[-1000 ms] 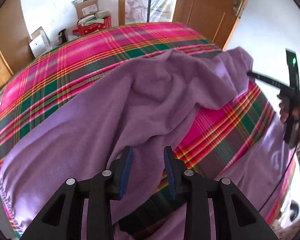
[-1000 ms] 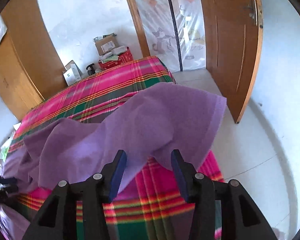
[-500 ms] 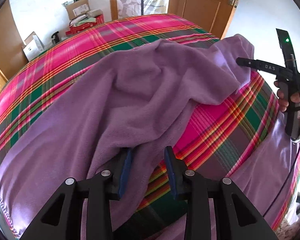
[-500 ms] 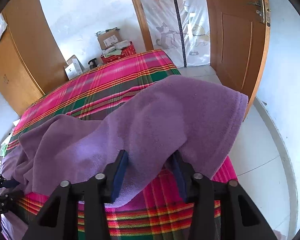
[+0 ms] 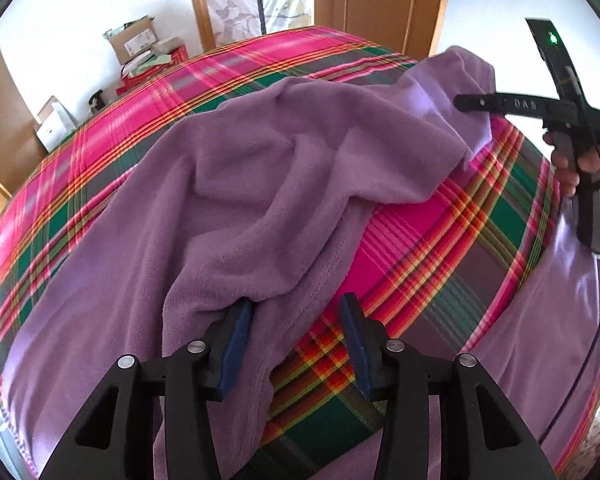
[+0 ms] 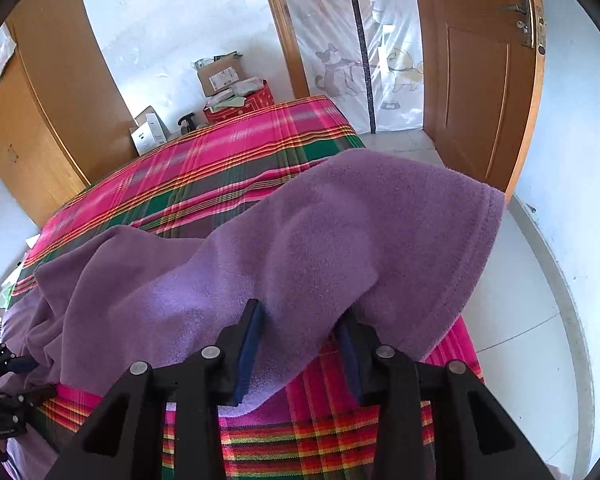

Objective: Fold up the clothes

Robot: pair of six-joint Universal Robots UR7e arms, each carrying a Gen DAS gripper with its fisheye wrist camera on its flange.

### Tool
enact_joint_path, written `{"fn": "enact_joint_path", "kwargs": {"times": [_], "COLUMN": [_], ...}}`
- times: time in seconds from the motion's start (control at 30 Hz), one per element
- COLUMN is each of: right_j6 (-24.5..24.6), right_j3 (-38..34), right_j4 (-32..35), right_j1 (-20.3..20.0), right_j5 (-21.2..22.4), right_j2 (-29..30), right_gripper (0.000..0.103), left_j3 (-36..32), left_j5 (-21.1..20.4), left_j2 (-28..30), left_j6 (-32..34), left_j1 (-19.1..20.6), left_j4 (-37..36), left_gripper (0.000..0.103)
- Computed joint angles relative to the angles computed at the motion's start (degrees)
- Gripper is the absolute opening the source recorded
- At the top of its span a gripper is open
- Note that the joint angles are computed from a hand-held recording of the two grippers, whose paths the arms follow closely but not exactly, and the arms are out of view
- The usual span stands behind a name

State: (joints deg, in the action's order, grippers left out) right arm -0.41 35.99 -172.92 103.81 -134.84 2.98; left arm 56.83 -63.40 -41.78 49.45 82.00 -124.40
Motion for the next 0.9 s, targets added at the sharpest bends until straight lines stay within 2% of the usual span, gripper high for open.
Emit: {"fn": "enact_joint_path", "kwargs": {"times": [0.03, 0.1, 0.13, 0.2, 0.37, 0.63, 0.77, 0.9], "right_j6": [-0.1, -0.2, -0.4, -1.1, -4.2, -4.3, -4.6, -4.7], "right_j3": [-0.1, -0.6, -0.6, -0.1, -1.0, 3.0, 2.9, 2.1], "right_j4": [-0.1, -0.6, -0.8, -1.8, -4.7, -10.4, -10.8, -10.1], "right_j1": [0.0, 0.0, 0.0, 0.0, 0.6, 0.5, 0.1, -0.4], "right_j5": [-0.1, -0.2, -0.2, 0.1, -2.3, -5.7, -6.6, -7.4], "right_j2": [0.1, 0.3, 0.3, 0.1, 0.7, -1.7, -1.9, -1.8], "right_gripper": [0.028, 0.014, 0.01, 0.008, 0.008, 0.008, 0.008, 0.008], "left_j3": [0.0, 0.9, 1.2, 1.1, 2.0, 0.8, 0.5, 1.0], "left_j5": [0.1, 0.8, 1.1, 1.4, 0.3, -4.8, -6.9, -6.9], "left_j2": [0.0, -0.2, -0.3, -0.1, -1.2, -2.6, -3.0, -3.0], "left_j6": [-0.2, 0.9, 1.4, 1.3, 1.7, 0.5, 0.3, 0.7], "left_j1": [0.0, -0.3, -0.4, -0.5, -0.5, 0.0, 0.1, -0.2], "left_j4": [-0.2, -1.7, -2.4, -2.4, -1.6, 2.2, 4.4, 5.2], "left_gripper": [0.042, 0.021, 0.016, 0.012, 0.01, 0.009, 0.009, 0.009]}}
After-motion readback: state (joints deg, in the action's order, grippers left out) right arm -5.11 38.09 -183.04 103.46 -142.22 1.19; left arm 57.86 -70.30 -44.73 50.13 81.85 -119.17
